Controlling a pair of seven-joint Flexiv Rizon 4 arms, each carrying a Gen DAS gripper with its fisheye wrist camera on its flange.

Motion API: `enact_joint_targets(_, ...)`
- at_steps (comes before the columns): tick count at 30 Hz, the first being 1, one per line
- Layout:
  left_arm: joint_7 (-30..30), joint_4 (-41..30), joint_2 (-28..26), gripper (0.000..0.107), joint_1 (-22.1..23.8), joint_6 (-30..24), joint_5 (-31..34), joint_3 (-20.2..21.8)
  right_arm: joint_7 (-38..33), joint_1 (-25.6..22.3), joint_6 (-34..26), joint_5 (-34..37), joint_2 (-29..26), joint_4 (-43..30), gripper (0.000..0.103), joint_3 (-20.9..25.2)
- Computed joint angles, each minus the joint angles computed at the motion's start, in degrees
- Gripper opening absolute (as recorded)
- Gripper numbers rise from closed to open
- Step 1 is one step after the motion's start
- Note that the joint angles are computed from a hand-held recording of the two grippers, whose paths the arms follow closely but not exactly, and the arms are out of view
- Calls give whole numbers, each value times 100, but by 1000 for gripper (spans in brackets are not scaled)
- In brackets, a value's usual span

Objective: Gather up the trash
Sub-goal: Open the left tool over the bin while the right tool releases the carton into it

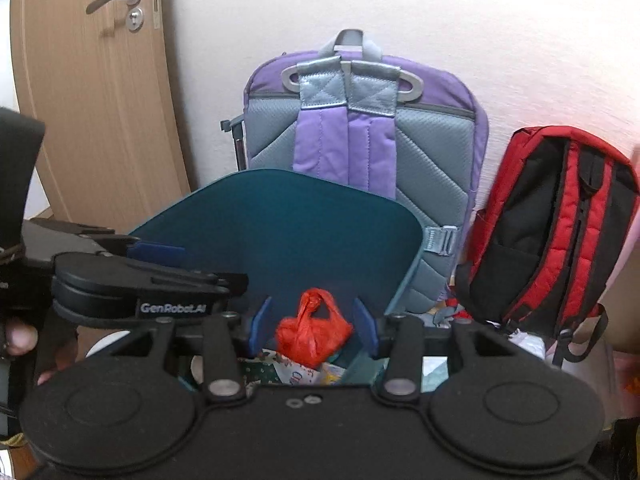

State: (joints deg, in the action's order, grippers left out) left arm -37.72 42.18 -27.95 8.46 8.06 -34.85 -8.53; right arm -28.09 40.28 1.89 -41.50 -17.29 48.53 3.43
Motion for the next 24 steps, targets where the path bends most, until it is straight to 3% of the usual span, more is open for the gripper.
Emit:
enact_joint_targets(10, 289, 430, 536, 64, 480, -191, -548, 96, 124, 529, -420, -367, -46, -525, 48, -15)
enact_joint_targets(24, 943, 948, 1135, 65, 1371, -982, -1475, 483, -32, 1676, -907, -800, -453, -1514, 51, -378)
